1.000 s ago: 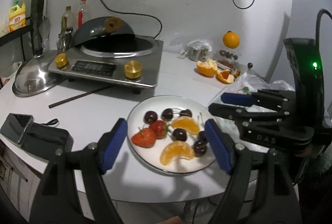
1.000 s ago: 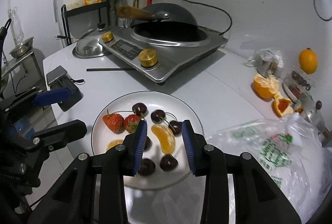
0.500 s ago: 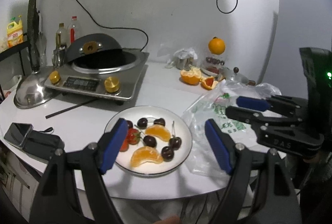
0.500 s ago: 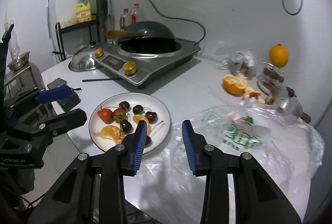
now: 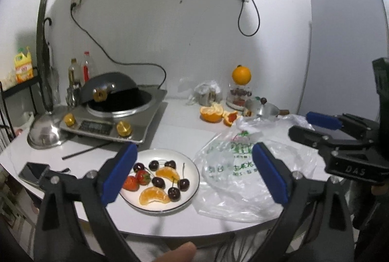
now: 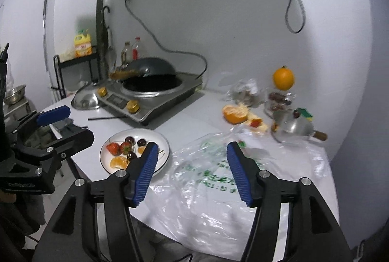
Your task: Organize fruits
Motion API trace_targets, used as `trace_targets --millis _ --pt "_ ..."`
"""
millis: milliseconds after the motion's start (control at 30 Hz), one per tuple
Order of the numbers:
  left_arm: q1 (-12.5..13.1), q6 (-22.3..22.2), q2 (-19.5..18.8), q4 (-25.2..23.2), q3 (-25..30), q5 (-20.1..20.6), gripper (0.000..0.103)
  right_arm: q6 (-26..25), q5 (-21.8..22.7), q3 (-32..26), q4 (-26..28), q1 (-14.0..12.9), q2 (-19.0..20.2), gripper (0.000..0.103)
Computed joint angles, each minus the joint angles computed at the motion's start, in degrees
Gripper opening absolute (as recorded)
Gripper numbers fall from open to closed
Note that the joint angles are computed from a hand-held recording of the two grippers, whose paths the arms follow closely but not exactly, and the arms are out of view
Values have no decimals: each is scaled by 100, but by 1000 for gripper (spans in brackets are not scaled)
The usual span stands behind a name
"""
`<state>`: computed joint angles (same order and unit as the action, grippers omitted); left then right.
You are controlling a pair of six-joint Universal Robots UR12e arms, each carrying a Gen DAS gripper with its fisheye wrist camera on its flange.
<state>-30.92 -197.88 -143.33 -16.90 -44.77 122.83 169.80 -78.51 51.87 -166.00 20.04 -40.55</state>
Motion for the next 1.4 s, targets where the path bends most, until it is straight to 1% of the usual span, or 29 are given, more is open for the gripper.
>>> trace_targets --millis 133,233,367,433,533,600,667,800,933,1067,1400 --pt "-113 140 7 164 71 237 97 126 -48 404 -412 -35 -241 63" --pt "-184 192 49 268 65 345 97 216 -100 706 -740 -51 -416 63" --pt "-284 435 102 519 34 425 97 309 -220 1098 -1204 -58 -645 64" --pt "-335 557 123 631 28 439 97 323 -259 1309 -1439 -68 -765 64" --pt "-399 604 162 690 12 494 97 350 -270 1527 -1738 -78 -895 67" --pt "-459 665 178 842 -11 636 97 385 -284 1687 -1957 -85 -988 70" --pt "-503 677 215 974 -71 748 97 421 -317 1824 -2149 -91 -1067 70" --pt "-564 756 270 1181 -159 878 97 438 -393 2037 -2387 -97 -1197 71" --pt "-616 898 318 1328 -239 979 101 402 -450 2136 -2511 -91 -1260 71" --pt "-632 972 336 1382 -254 990 102 374 -476 2195 -2605 -89 -1302 71" --pt "-656 951 305 1362 -196 1111 102 366 -437 2213 -2646 -93 -1307 71"
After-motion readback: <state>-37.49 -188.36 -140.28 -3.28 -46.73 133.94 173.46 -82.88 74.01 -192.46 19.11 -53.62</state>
